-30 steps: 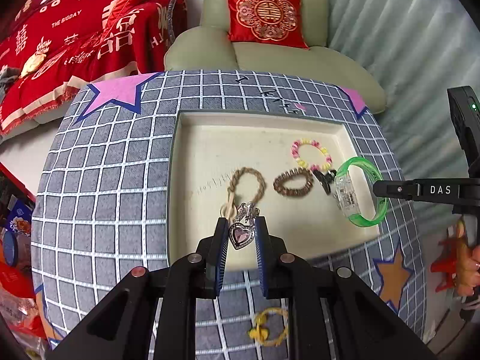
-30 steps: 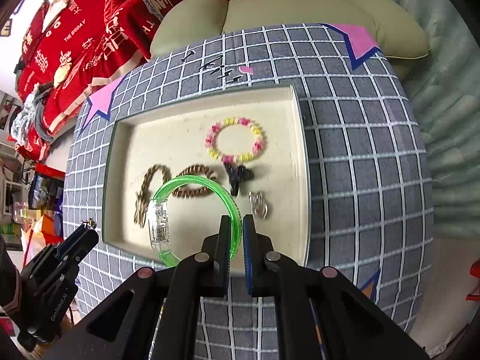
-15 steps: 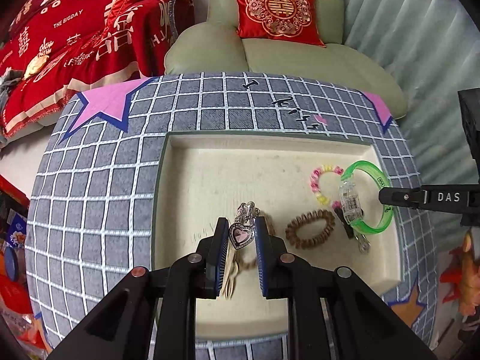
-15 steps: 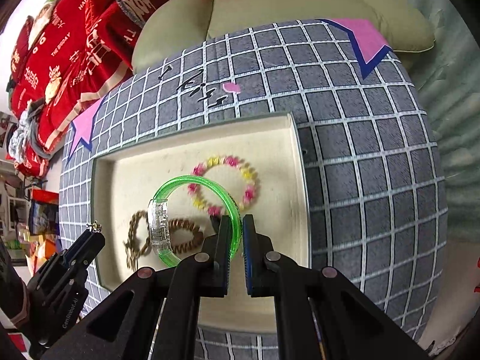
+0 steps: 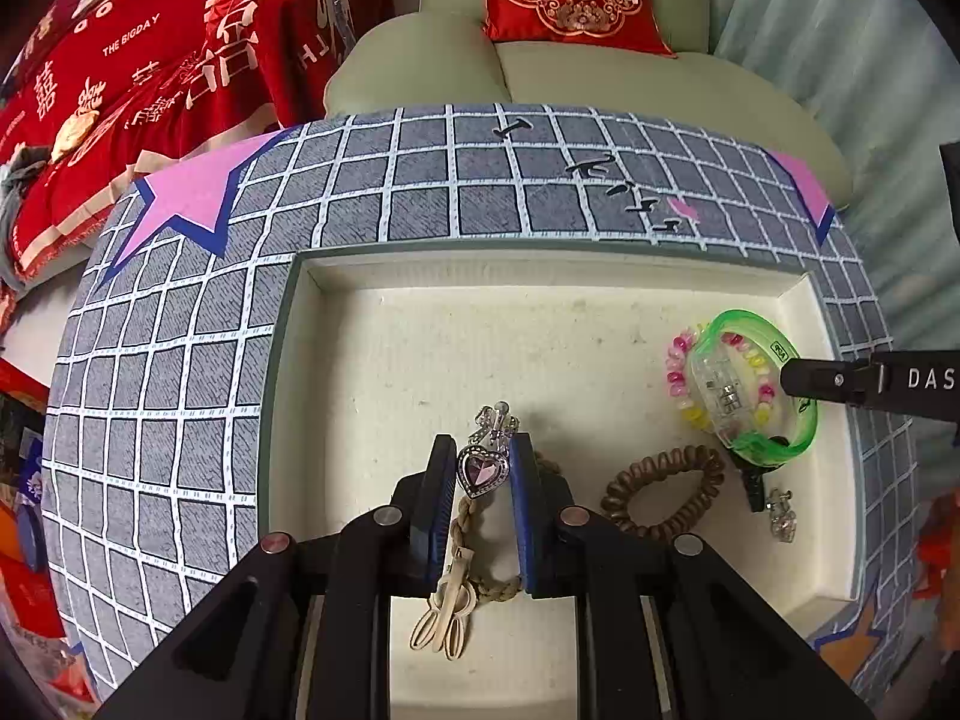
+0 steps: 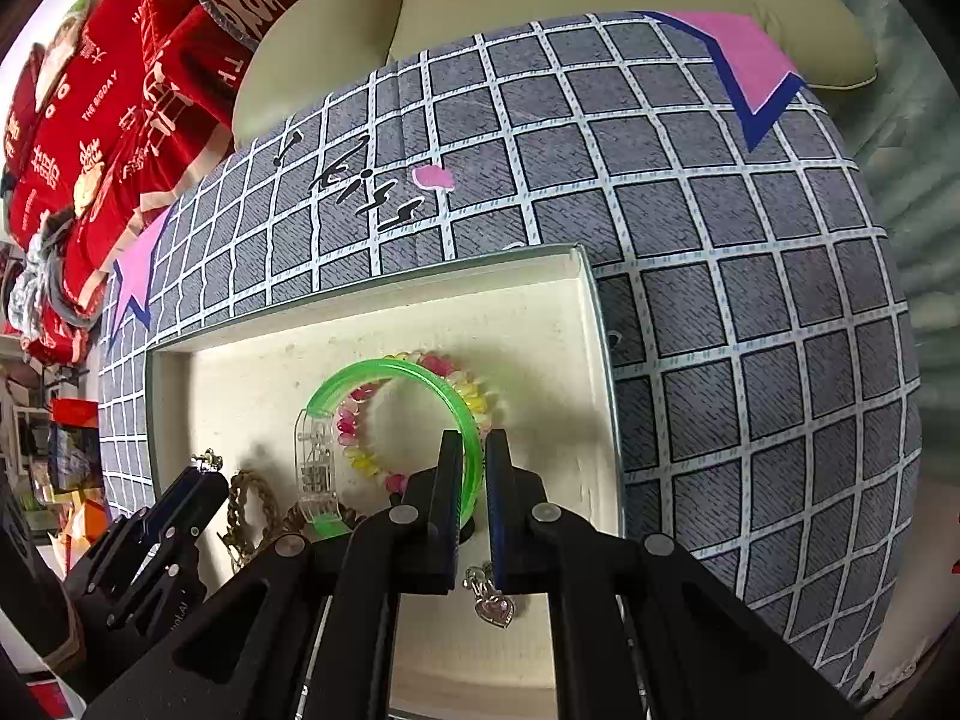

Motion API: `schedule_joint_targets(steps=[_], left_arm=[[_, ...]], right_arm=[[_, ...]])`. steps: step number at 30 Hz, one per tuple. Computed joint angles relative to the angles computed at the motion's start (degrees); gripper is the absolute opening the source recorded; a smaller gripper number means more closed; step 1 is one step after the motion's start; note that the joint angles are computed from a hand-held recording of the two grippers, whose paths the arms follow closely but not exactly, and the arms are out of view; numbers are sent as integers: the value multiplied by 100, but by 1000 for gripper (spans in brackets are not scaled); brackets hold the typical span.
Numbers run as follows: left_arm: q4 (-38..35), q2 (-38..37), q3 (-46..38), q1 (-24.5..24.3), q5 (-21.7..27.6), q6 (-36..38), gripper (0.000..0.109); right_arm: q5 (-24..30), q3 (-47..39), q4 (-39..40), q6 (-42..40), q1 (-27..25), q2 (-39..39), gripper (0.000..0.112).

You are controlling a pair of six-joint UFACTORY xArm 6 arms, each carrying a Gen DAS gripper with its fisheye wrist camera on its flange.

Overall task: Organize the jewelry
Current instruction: 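Carry the pendant with left tool while right carries the bangle into the tray, then open the right tool to release the bangle while left releases the pendant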

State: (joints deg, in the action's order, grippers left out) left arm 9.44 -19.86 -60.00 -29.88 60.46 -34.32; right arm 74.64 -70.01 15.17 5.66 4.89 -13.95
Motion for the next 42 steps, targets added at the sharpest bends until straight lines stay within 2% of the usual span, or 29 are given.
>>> schedule_joint_targets(steps=[18, 19, 20, 22, 28, 32, 33, 34, 35, 36, 38, 42], left_arm=[[93, 144, -89, -51, 270, 48, 28], [114, 146, -99, -62, 284, 44, 28], [129, 150, -109, -67, 296, 45, 28], [157, 151, -135, -90, 334, 44, 28], [160, 101, -183, -111, 333, 43, 28], [179, 66, -207, -141, 325, 90, 28], [218, 67, -230, -164, 360, 82, 30], [216, 64, -238, -168, 369, 81, 40], [224, 45, -244, -172, 380, 48, 82], [317, -2, -223, -190, 365, -63, 103], [577, -153, -142, -251, 217, -262, 103], [586, -145, -238, -284, 345, -189, 103]], right_arm=[[140, 61, 121, -111, -72, 28, 12], [151, 57, 156, -123, -86, 25, 20], [150, 57, 177, -131, -100, 13, 37], [104, 83, 246, -171, -138, -50, 63], [114, 1, 450, -247, -153, -123, 66], [115, 10, 577, -235, -194, -220, 76], [131, 16, 638, -255, -223, -247, 77], [136, 36, 675, -270, -242, -273, 79], [151, 42, 706, -278, -263, -301, 79], [156, 47, 715, -279, -280, -322, 79], [146, 86, 745, -295, -320, -394, 80], [189, 147, 872, -287, -438, -538, 82]])
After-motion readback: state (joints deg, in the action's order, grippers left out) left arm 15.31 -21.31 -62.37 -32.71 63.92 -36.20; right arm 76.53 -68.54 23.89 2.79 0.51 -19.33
